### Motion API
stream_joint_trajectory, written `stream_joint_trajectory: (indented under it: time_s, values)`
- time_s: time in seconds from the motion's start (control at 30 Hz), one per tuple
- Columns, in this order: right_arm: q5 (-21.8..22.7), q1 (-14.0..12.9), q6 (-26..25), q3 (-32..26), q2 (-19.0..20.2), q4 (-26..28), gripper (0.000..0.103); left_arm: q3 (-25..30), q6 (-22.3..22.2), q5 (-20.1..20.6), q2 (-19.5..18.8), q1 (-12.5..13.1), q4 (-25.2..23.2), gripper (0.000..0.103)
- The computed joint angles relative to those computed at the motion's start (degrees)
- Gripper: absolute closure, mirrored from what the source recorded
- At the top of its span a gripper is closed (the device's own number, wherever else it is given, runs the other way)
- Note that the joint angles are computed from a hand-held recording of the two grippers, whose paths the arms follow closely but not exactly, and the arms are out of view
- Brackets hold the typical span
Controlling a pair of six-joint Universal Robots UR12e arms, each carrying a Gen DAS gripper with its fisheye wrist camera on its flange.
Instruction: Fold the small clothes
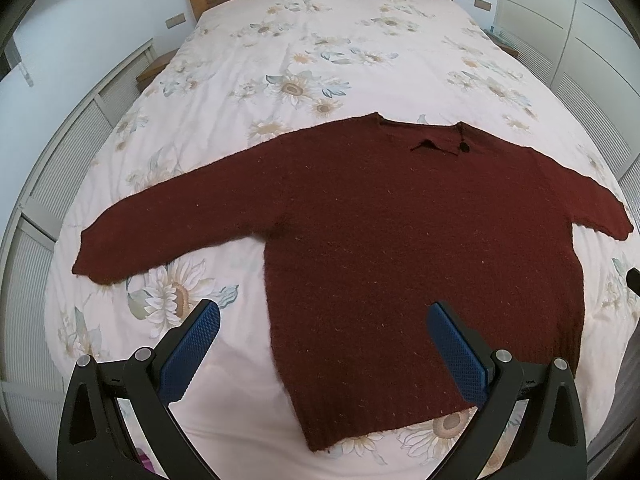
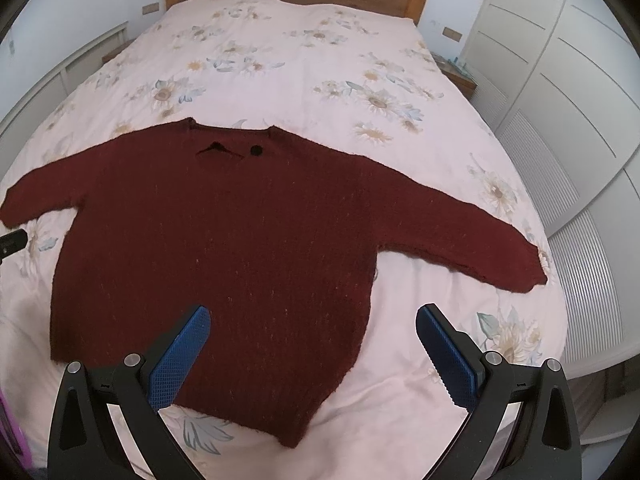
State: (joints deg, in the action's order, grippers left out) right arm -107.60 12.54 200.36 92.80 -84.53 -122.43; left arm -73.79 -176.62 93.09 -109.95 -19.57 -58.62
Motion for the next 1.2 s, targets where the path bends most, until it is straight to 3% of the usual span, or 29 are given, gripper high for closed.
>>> stream_joint_trajectory:
  time_s: [0.83,1.03,1.2]
  values:
    - [0.7,-0.3,-0.1,0.6,0.1,-0.4,0.000,0.0,0.8,-0.4,-0.3,0.0,-0.4,0.001]
    - [1.2,-2.7,1.0,2.3,-0.3,-4.1,0.000,1.2,0.1,-1.2,-1.4,0.4,-0.8,0.001]
    - [-0.7,-7.0,2.1,3.4,-0.2,-5.0,0.000,3.9,1.2,-1.3,-3.8,0.5,-1.2,0.001]
